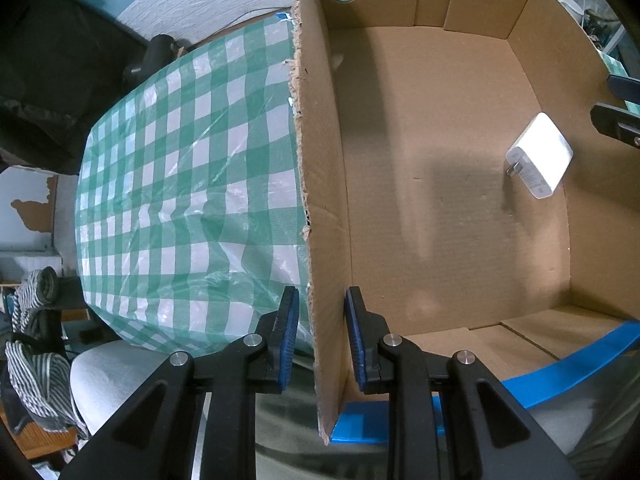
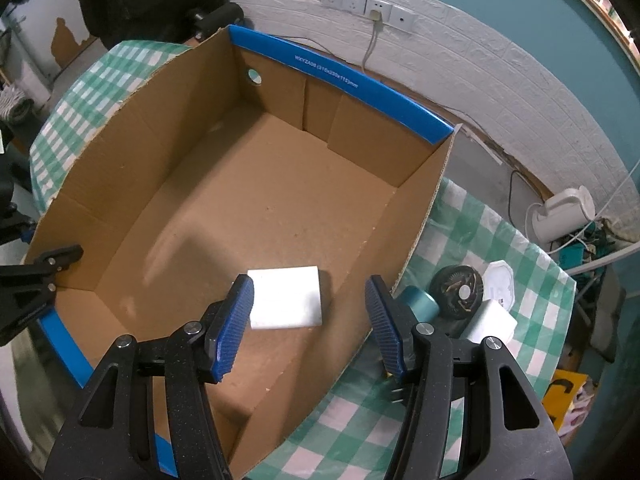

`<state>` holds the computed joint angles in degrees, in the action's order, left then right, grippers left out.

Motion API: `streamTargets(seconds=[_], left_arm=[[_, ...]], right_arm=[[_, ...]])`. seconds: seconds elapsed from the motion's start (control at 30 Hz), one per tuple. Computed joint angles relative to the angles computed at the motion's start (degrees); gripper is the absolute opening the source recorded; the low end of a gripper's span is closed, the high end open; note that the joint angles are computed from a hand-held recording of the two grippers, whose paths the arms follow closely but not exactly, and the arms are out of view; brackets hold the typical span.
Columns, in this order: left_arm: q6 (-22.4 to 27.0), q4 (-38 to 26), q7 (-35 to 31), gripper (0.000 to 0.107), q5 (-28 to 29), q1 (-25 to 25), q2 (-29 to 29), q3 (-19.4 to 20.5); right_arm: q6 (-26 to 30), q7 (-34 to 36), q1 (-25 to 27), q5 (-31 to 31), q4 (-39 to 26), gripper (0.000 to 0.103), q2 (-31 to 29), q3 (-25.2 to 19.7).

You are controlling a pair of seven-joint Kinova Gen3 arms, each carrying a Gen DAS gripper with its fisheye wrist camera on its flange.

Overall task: Organize rigid objects
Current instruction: 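Move the right gripper back to the items and reach for the black charger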

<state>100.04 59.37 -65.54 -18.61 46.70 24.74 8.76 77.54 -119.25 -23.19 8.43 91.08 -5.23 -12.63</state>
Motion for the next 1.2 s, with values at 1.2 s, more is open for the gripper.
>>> streamTargets(seconds=[1.2], left_arm=[[-0.3, 0.4, 0.1, 0.025, -0.4, 0.4, 0.3, 0.0]], right_arm=[[4.5, 0.1, 17.6, -7.6, 12.2, 0.065, -7.7, 9.5]])
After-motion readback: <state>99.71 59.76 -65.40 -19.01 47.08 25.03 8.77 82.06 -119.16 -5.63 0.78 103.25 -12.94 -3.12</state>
